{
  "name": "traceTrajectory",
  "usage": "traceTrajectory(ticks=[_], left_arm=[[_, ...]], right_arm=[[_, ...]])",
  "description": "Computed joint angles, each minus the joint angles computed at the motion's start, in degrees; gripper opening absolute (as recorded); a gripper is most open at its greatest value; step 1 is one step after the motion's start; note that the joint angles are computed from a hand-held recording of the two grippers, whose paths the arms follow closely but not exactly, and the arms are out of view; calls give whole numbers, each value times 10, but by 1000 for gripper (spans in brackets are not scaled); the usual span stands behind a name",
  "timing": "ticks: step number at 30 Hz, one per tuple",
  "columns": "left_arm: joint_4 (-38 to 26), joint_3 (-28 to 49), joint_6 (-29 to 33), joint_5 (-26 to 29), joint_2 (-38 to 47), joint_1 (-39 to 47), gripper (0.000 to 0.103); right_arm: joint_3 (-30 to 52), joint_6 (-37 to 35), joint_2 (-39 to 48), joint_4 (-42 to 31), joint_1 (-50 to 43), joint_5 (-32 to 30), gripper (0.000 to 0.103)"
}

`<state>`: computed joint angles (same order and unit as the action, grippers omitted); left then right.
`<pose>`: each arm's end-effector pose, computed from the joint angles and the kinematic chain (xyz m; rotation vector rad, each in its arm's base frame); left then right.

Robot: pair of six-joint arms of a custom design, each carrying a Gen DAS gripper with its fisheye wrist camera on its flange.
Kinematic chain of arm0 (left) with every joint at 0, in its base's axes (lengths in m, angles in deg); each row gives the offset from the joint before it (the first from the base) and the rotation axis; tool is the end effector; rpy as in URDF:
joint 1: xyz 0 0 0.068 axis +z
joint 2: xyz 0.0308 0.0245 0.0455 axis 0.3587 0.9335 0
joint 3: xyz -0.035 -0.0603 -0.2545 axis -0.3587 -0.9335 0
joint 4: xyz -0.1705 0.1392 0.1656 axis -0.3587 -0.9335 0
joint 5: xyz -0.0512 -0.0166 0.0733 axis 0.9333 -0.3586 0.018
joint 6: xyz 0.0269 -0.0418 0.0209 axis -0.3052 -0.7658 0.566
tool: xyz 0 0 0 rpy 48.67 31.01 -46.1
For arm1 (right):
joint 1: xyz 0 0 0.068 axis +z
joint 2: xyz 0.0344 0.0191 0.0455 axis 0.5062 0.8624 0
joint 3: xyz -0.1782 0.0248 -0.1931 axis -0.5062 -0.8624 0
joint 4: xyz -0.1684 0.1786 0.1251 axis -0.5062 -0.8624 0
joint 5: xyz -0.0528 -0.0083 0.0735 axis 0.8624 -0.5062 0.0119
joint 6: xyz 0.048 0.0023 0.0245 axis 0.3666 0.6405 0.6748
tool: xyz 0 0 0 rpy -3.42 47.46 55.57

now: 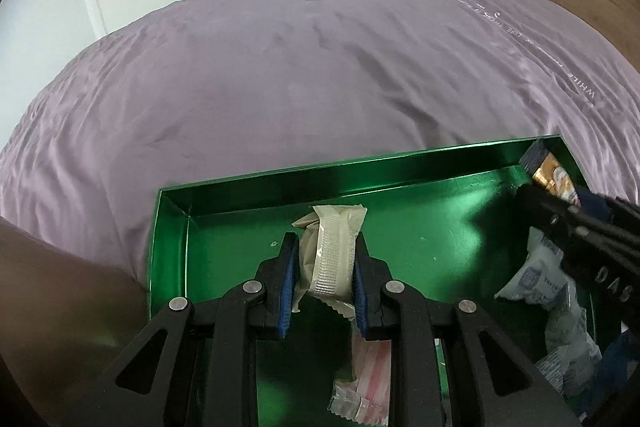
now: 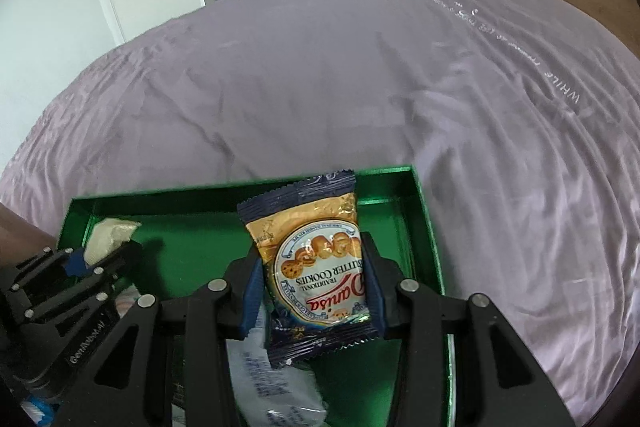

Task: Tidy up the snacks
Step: 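Lower both packets into the tray and open the left gripper while the right opens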

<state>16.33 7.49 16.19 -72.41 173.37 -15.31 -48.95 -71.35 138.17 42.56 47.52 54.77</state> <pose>0.2488 -0.1701 0.1658 0.1718 2.5197 -0.0316 0.2859 0.0833 0.1266 0.0368 2.5020 0.0843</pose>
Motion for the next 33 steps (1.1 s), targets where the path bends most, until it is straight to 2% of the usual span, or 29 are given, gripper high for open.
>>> traceTrajectory(ticks=[10,15,17,19,21,31,32,33], left_arm=[[13,-7,8,-4,-1,1,21],[12,-3,9,-7,3,-2,25],[10,-1,7,-10,4,-3,28],[6,4,5,-10,8,-4,40],[1,8,2,-13,11,-3,47],[-3,14,0,-20,18,-3,63],[-4,14,-1,-23,18,-4,65],[-4,14,-3,-29,19,-5,68]], right_arm=[[1,3,14,-1,4,16,0],[4,0,17,-3,11,26,0],[5,2,17,-4,12,27,0],[5,5,18,-4,13,29,0],[6,6,18,-6,15,32,0],[5,7,18,-7,20,44,0],[6,9,20,-9,20,47,21],[6,10,20,-9,18,46,49]])
